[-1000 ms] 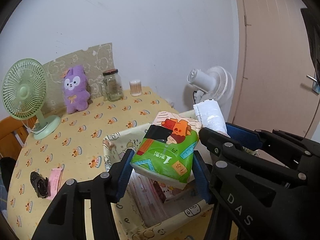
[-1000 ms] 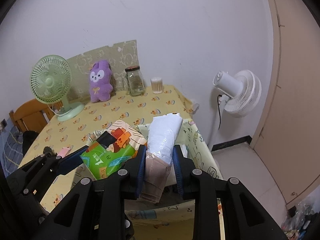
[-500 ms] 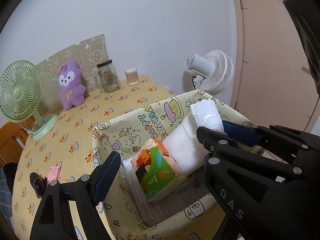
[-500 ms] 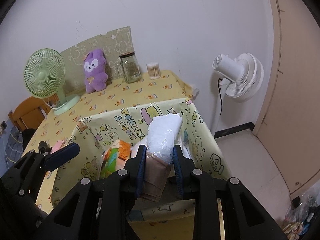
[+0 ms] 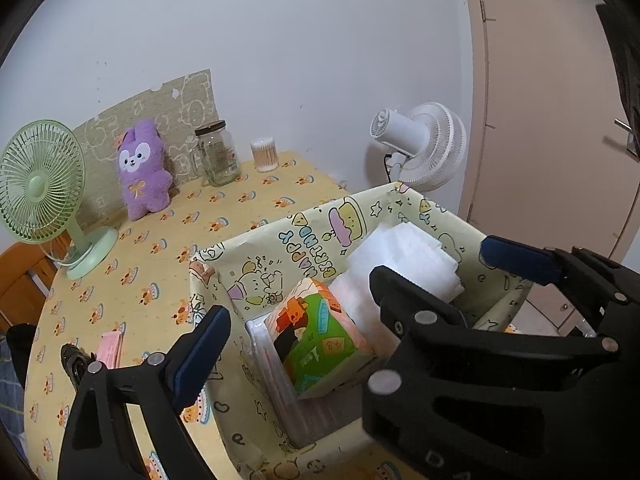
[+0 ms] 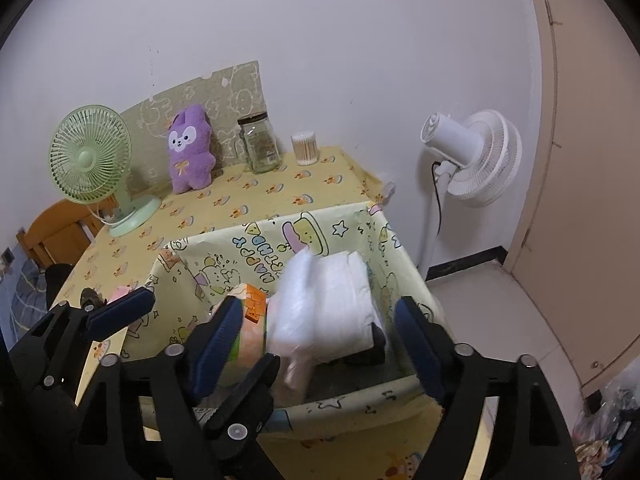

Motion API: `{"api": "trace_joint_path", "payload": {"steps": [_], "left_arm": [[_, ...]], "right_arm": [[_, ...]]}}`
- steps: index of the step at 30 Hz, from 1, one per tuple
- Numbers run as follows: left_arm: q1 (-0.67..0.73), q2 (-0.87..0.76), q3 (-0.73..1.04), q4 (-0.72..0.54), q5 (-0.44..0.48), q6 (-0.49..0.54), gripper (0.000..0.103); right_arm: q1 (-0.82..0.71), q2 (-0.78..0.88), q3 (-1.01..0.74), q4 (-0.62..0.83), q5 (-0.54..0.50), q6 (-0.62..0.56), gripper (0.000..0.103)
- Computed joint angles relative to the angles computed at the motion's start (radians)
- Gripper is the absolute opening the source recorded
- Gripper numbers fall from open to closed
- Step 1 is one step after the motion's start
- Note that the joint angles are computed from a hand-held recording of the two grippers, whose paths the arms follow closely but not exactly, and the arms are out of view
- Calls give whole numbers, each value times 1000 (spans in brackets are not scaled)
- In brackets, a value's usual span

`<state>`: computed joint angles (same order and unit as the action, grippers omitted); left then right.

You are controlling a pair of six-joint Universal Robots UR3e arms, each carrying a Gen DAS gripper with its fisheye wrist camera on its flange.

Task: Organize soft objects
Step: 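Open the left tool over the box while the right tool releases the roll inside, then withdraw both tools from the box toward the black item and pink card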

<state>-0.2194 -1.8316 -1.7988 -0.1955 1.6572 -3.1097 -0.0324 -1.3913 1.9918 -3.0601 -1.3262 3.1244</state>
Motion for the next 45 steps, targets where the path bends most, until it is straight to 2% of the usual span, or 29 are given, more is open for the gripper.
{"api": "trace_joint_path", "payload": {"steps": [5,20,34,45], "left_arm": [[5,40,-37,20,-6,2,100],[65,203,-175,57,-32,16,102],[205,408,-332,43,-148,59,103],[376,566,-448,-8,-277,102,103]], "right_arm": [[19,-37,33,-37,-41,13,90],[110,-113,38,-14,-115,64,91],[258,-126,-2,-12,-259,115,103],[405,-56,-85,-23,-383,128,103]]}}
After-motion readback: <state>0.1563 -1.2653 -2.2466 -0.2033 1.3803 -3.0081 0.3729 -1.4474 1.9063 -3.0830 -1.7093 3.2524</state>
